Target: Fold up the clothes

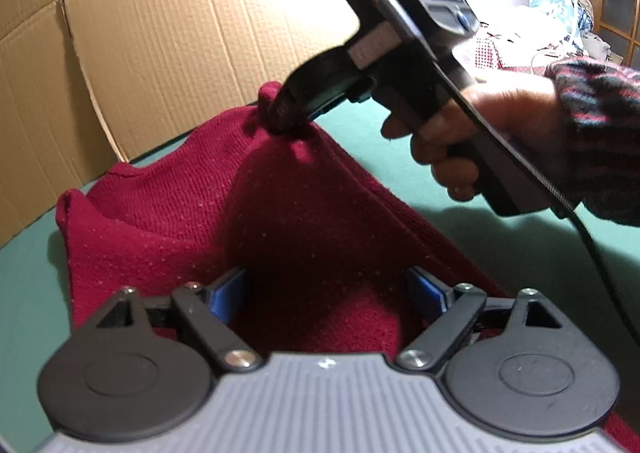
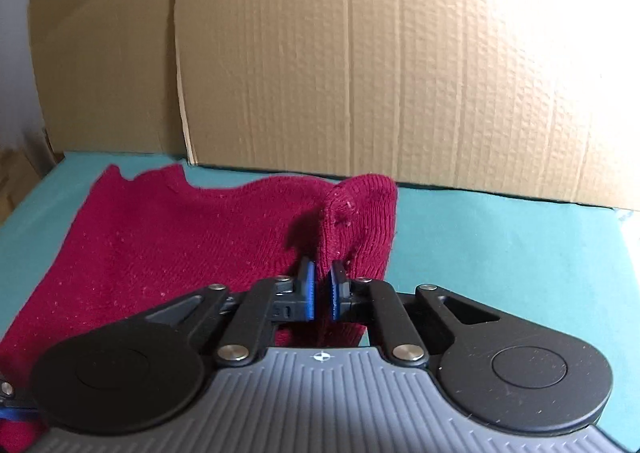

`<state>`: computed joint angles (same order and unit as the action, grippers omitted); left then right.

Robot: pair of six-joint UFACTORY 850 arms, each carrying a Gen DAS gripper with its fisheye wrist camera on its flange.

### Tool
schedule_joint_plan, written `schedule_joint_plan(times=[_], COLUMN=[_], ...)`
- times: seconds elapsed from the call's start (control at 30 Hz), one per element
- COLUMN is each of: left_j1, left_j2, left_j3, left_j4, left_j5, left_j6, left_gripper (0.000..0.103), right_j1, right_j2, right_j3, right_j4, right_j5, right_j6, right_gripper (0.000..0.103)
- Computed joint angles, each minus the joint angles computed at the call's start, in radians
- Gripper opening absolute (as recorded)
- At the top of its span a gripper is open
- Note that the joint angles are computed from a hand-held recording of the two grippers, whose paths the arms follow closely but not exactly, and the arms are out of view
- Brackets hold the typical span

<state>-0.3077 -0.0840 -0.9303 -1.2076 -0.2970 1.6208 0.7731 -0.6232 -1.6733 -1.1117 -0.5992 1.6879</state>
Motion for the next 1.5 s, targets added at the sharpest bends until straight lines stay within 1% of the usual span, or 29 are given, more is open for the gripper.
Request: schedule_joint_plan(times=[0.07, 0.1, 0.13, 0.2, 0.27, 0.3, 0.37, 0.4, 0.43, 0.47, 0.5, 0.53, 0.57, 0.6, 0.67, 0.73, 0.8, 0.9, 0.97, 1.03, 1.07, 1.1, 1.13, 1.17, 1.2, 1.27, 1.4, 1.47, 1.5], left_j1=[-0.001, -0.003, -0.004, 0.002, 0.013, 0.014, 0.014, 0.013, 0.023, 0.036, 0.047, 0.059, 0.073, 0.088, 0.138, 0.191, 0.24, 0.299, 0.315, 0.308, 0.307, 0.318, 0.332, 0.344, 0.355, 0.37, 0.379, 0.366, 0.358], left_j2=[-0.001, 0.014, 0.031, 0.069, 0.082, 0.083, 0.08, 0.079, 0.067, 0.057, 0.068, 0.085, 0.114, 0.148, 0.212, 0.279, 0.358, 0.46, 0.488, 0.501, 0.508, 0.508, 0.505, 0.503, 0.506, 0.508, 0.513, 0.512, 0.515], left_j3=[-0.003, 0.005, 0.017, 0.046, 0.062, 0.068, 0.084, 0.088, 0.077, 0.059, 0.056, 0.061, 0.079, 0.102, 0.145, 0.194, 0.257, 0.343, 0.378, 0.405, 0.412, 0.408, 0.402, 0.397, 0.397, 0.398, 0.404, 0.4, 0.4], left_j4=[0.016, 0.01, -0.01, -0.033, -0.01, -0.023, -0.073, -0.07, -0.048, -0.001, 0.03, 0.033, 0.026, 0.017, 0.053, 0.092, 0.115, 0.139, 0.165, 0.174, 0.158, 0.152, 0.148, 0.143, 0.141, 0.14, 0.166, 0.168, 0.168], left_j5=[0.003, 0.011, 0.019, -0.005, -0.061, -0.068, -0.067, -0.065, -0.084, -0.109, -0.128, -0.144, -0.155, -0.165, -0.239, -0.313, -0.366, -0.427, -0.467, -0.465, -0.463, -0.487, -0.514, -0.539, -0.551, -0.562, -0.54, -0.53, -0.529], left_j6=[-0.019, -0.003, 0.028, 0.074, 0.078, 0.1, 0.165, 0.168, 0.129, 0.057, 0.028, 0.04, 0.079, 0.127, 0.156, 0.182, 0.227, 0.306, 0.325, 0.348, 0.37, 0.378, 0.378, 0.376, 0.381, 0.393, 0.368, 0.344, 0.33], left_gripper=[0.087, 0.081, 0.08, 0.08, 0.08, 0.082, 0.087, 0.091, 0.09, 0.087, 0.075, 0.075, 0.076, 0.076, 0.076, 0.079, 0.08, 0.084, 0.083, 0.082, 0.081, 0.077, 0.078, 0.078, 0.078, 0.078, 0.076, 0.075, 0.075], right_j1=[-0.005, -0.005, 0.001, 0.016, 0.029, 0.038, 0.048, 0.048, 0.048, 0.05, 0.058, 0.071, 0.082, 0.098, 0.13, 0.182, 0.241, 0.333, 0.387, 0.44, 0.452, 0.465, 0.478, 0.492, 0.503, 0.511, 0.538, 0.552, 0.552], right_j2=[0.039, 0.067, 0.098, 0.15, 0.192, 0.198, 0.189, 0.172, 0.149, 0.119, 0.102, 0.09, 0.091, 0.115, 0.164, 0.205, 0.234, 0.225, 0.18, 0.125, 0.114, 0.102, 0.097, 0.106, 0.107, 0.081, 0.02, 0.03, 0.04], right_j3=[0.041, 0.071, 0.104, 0.155, 0.201, 0.209, 0.202, 0.184, 0.16, 0.127, 0.102, 0.074, 0.066, 0.09, 0.141, 0.19, 0.233, 0.231, 0.192, 0.128, 0.106, 0.084, 0.07, 0.075, 0.072, 0.034, -0.055, -0.051, -0.033], right_j4=[-0.03, -0.068, -0.112, -0.128, -0.104, -0.082, 0.014, 0.104, 0.183, 0.22, 0.215, 0.225, 0.222, 0.199, 0.154, 0.142, 0.12, 0.185, 0.244, 0.219, 0.223, 0.226, 0.221, 0.199, 0.198, 0.283, 0.351, 0.317, 0.313], right_j5=[0.038, 0.053, 0.053, 0.046, 0.086, 0.104, 0.143, 0.158, 0.148, 0.109, 0.061, -0.007, -0.045, -0.041, -0.023, -0.015, -0.013, -0.054, -0.135, -0.275, -0.308, -0.342, -0.362, -0.354, -0.35, -0.358, -0.441, -0.448, -0.427], right_j6=[0.086, 0.16, 0.223, 0.251, 0.25, 0.23, 0.124, 0.037, -0.023, -0.042, -0.02, -0.024, -0.013, 0.027, 0.109, 0.166, 0.229, 0.223, 0.18, 0.167, 0.172, 0.177, 0.195, 0.245, 0.27, 0.232, 0.124, 0.173, 0.197], right_gripper=[0.013, 0.015, 0.019, 0.022, 0.022, 0.022, 0.022, 0.021, 0.018, 0.013, 0.013, 0.015, 0.02, 0.02, 0.02, 0.021, 0.021, 0.025, 0.029, 0.029, 0.029, 0.029, 0.027, 0.024, 0.024, 0.023, 0.022, 0.023, 0.024])
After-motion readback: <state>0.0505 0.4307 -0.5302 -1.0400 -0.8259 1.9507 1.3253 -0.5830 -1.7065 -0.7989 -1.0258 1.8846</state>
